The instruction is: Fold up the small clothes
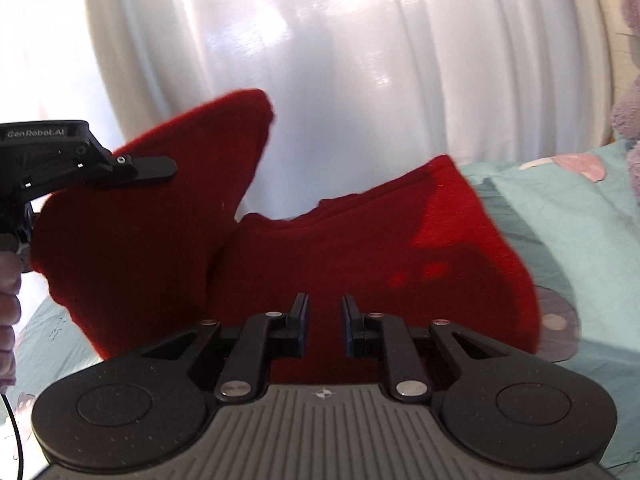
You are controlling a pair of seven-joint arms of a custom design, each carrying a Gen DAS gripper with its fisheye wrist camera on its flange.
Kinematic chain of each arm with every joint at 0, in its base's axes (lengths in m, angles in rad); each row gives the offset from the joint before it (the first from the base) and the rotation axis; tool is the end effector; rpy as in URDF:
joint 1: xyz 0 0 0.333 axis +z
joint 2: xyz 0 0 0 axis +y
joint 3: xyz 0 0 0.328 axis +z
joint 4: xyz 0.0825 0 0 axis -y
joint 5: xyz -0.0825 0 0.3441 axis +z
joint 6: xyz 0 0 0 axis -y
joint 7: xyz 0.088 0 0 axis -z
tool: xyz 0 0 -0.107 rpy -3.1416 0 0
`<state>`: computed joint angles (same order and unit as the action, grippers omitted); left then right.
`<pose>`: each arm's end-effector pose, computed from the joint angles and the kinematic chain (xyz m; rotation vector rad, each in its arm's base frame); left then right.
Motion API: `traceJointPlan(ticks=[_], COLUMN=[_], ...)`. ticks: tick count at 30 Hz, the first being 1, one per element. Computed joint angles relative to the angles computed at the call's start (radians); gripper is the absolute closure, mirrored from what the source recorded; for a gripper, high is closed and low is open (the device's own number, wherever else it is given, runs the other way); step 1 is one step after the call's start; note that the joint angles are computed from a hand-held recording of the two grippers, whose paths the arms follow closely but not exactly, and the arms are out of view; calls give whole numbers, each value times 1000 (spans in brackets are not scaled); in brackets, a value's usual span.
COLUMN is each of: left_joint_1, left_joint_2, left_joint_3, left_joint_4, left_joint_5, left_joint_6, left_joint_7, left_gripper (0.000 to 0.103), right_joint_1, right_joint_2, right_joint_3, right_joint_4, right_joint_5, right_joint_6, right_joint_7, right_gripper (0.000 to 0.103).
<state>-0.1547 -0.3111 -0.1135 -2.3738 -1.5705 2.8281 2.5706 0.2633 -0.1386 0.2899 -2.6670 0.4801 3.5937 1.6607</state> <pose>0.4310 -0.0701 0.5207 -1.9062 1.7250 -1.5462 0.3920 0.1779 0.4521 -1.4697 1.5745 -0.5469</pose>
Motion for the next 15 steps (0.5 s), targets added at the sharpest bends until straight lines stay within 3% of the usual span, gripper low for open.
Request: traceJointPlan(ticks=[4,5,6,8,11,13,15], left_joint_1=[-37,-50,-55,-46,-36,-34,-35], left_joint_2=[79,79,71,52,-2,-66,-143], left_joint_3=[-53,-58,-60,-53,-38,-15,-1], left_joint_4=[7,3,-5,-13,-48,-87,-131], left_joint_5=[24,-38,-112,-117,-33,24,47], left_joint_6=[56,75,77,19,-35,-87,-108], left_joint_7=[-16,54,147,179,85,17,-3], left_gripper=[70,68,59,44,41,41,40], right_joint_1=[-28,-21,-11,24,92,151,242], right_joint_2=[-48,-60,-70,-89,-122,-114,-101], right_joint_3=[-16,-44,-73,-155,-295,-404,-559], right_joint_4=[-48,-63,-76,-101,-123,-108,-80], right_joint_5=[21,-20,-67,-182,-354,-477,-650], right_joint_6=[-16,-21,-25,-33,-48,-37,-25], right_joint_7=[17,59,101,194,331,429,556], right_gripper=[86,85,83,80,78,71,60])
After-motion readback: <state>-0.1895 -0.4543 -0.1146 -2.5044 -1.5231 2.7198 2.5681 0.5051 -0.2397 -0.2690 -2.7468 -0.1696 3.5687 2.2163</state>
